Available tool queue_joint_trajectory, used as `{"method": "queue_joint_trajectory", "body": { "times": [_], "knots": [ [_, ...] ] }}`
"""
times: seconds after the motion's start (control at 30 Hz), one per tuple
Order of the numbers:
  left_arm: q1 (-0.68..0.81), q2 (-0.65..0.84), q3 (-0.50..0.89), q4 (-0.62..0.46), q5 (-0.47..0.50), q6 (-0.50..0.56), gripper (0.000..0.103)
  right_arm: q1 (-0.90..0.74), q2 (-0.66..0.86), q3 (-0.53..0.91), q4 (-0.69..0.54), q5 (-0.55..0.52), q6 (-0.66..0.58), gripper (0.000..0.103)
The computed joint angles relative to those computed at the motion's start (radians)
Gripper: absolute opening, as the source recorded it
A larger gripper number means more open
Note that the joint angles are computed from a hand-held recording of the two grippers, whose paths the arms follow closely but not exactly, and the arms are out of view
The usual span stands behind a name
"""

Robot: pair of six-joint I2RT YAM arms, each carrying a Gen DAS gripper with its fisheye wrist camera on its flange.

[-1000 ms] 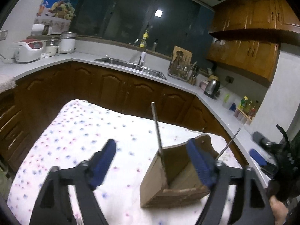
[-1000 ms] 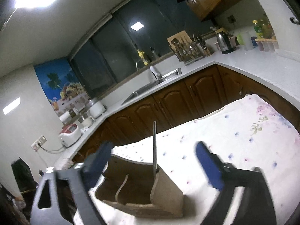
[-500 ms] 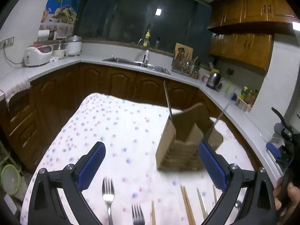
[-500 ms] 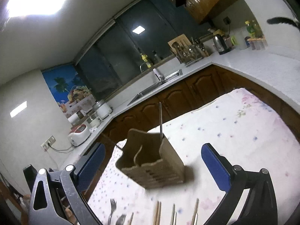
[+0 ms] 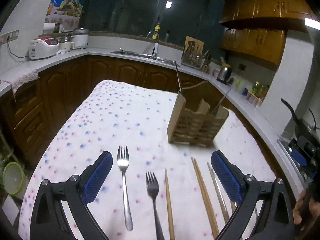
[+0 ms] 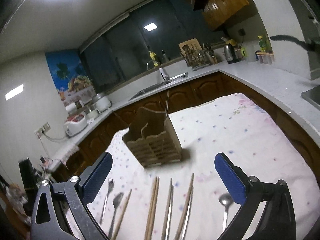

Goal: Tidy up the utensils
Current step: 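Move the open left tool back over the utensils, then lower the left tool onto a wooden chopstick and close its fingers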

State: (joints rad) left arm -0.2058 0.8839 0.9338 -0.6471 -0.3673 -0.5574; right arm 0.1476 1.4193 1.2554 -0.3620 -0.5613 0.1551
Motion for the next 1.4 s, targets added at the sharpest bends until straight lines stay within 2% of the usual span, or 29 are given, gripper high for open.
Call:
{"method": "queue_joint_trajectory", "body": {
  "times": [0.23, 0.43, 0.63, 0.73, 0.8, 0.97, 1.07, 1.27, 1.33, 1.4],
  "knots": [
    [-0.107, -0.037, -0.007, -0.1, -0.067, -0.044, 0.1, -0.003, -0.072, -0.089, -0.052, 0.027, -0.059, 0.103],
    [-0.164, 0.0, -0.002, -0.124, -0.063, -0.055, 0.098, -0.004, -0.056, -0.101, -0.083, 0.035, -0.075, 0.103],
    [-0.133, 0.049, 0.028, -0.107, -0.004, -0.019, 0.095, -0.005, -0.042, -0.101, -0.087, 0.038, -0.073, 0.103],
    [-0.096, 0.078, 0.037, -0.099, 0.063, 0.014, 0.086, -0.001, -0.03, -0.098, -0.087, 0.043, -0.073, 0.103],
    [-0.073, 0.108, 0.04, -0.08, 0.099, 0.03, 0.076, 0.001, -0.013, -0.087, -0.092, 0.044, -0.078, 0.103],
    [-0.004, 0.175, 0.06, -0.055, 0.196, 0.067, 0.062, 0.018, 0.039, -0.055, -0.097, 0.049, -0.088, 0.102],
    [0.024, 0.225, 0.08, -0.057, 0.235, 0.083, 0.05, 0.03, 0.073, -0.038, -0.095, 0.065, -0.089, 0.099],
    [0.062, 0.332, 0.111, -0.045, 0.3, 0.111, 0.039, 0.059, 0.164, 0.012, -0.125, 0.097, -0.107, 0.07],
    [0.07, 0.374, 0.126, -0.048, 0.311, 0.113, 0.037, 0.075, 0.198, 0.03, -0.143, 0.108, -0.117, 0.053],
    [0.072, 0.408, 0.142, -0.054, 0.318, 0.112, 0.036, 0.089, 0.228, 0.045, -0.162, 0.112, -0.127, 0.041]
  ]
}}
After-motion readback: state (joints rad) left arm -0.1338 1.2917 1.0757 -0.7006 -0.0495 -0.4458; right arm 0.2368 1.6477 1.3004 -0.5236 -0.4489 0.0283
